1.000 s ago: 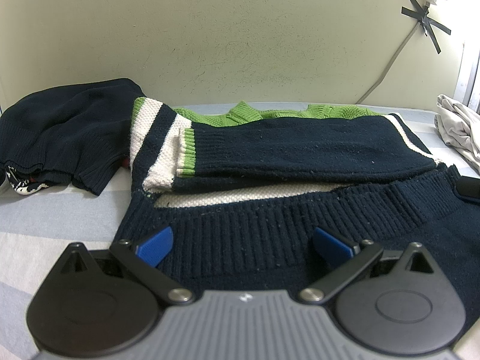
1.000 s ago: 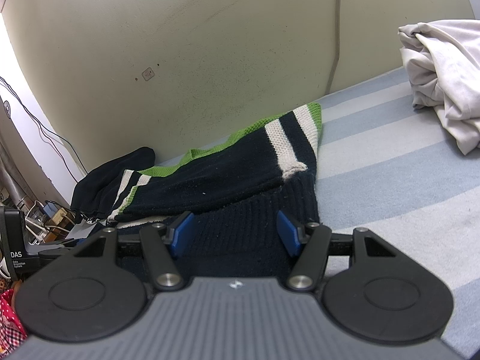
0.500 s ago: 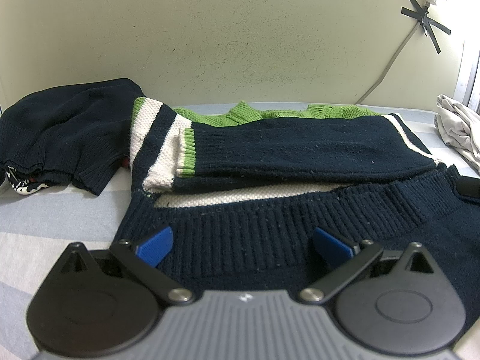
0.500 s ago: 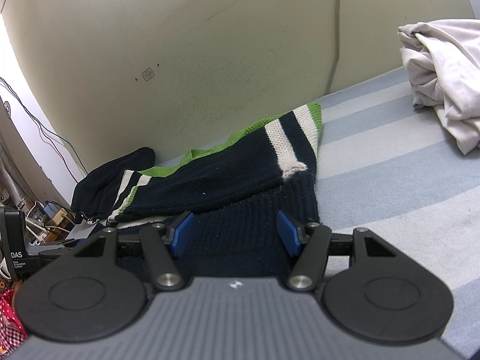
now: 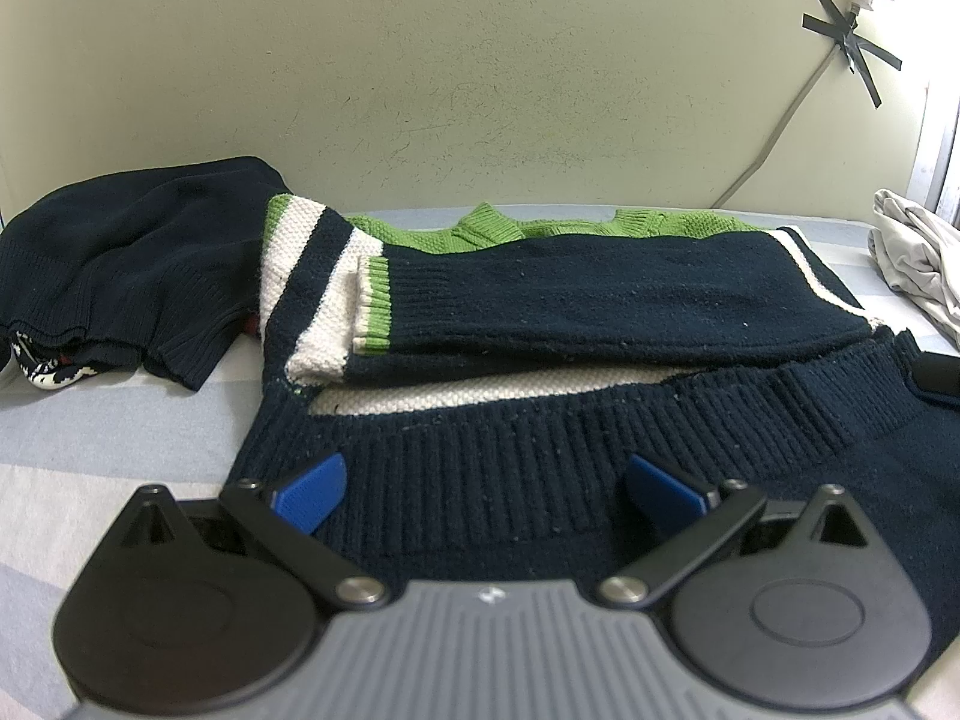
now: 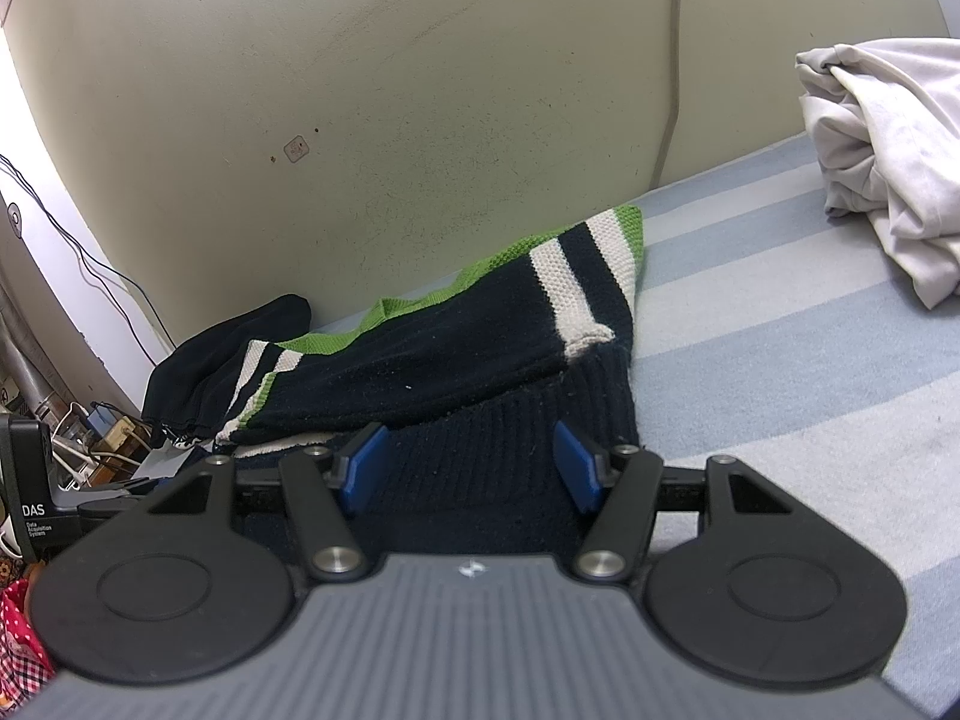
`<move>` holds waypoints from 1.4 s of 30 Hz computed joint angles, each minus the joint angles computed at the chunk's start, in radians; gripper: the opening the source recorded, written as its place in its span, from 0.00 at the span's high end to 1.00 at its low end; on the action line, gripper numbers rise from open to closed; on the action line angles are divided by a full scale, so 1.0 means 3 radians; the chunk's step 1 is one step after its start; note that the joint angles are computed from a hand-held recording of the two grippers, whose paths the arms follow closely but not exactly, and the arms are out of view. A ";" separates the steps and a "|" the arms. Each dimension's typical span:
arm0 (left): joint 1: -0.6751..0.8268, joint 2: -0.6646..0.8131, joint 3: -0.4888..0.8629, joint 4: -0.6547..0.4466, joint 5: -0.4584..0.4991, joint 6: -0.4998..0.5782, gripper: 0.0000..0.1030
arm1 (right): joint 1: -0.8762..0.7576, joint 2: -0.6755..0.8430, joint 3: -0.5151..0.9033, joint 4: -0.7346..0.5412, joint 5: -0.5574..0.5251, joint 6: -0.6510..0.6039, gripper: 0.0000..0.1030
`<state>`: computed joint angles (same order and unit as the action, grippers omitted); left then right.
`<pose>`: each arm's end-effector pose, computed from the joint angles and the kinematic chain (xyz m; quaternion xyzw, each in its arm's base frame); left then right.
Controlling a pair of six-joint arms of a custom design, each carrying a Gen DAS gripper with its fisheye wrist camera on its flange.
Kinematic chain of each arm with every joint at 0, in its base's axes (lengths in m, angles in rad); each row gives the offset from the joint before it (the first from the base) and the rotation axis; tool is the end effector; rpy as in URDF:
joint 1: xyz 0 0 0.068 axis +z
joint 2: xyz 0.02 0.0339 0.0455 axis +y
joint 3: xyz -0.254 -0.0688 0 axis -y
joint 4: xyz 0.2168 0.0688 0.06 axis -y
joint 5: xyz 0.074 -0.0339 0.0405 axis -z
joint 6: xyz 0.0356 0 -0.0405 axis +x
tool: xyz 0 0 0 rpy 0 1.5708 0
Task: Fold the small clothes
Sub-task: 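Grasp the green knit sweater with both grippers and lift it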
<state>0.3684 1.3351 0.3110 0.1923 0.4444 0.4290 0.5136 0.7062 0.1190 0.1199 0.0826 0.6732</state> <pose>0.1885 0.0564 0.1280 0.1071 0.9068 -0.0526 0.4044 0.1218 0.0653 0.1589 0.0894 0.8465 0.2637 0.4539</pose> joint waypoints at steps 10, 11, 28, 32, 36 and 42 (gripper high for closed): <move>0.0005 0.0005 0.0002 0.0000 0.0008 0.0005 0.00 | 0.0065 0.0030 0.0020 -0.0009 0.0069 0.0005 0.38; 0.0009 0.0001 0.0003 -0.0006 0.0017 0.0004 0.00 | 0.0094 0.0017 0.0032 -0.0044 0.0100 0.0006 0.38; -0.0579 0.1317 0.2783 -0.1544 -0.0250 -0.0129 0.00 | -0.1312 0.2124 0.2013 -0.0154 -0.1088 -0.1219 0.35; -0.0958 0.2214 0.3630 -0.1632 -0.0858 -0.0304 0.00 | -0.1283 0.3297 0.3021 -0.0369 -0.1252 -0.1138 0.29; -0.1004 0.2817 0.4263 -0.1878 -0.0972 -0.0399 0.04 | -0.1125 0.4122 0.3897 -0.0733 -0.1392 -0.1167 0.23; -0.0951 0.2902 0.4239 -0.1857 -0.0457 -0.0509 0.75 | -0.0803 0.4840 0.4714 -0.1118 -0.1266 -0.1506 0.48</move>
<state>0.0829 2.2058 1.5829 -0.3648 0.3072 0.2763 0.2728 2.1583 1.5334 -0.2153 -0.2972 0.2213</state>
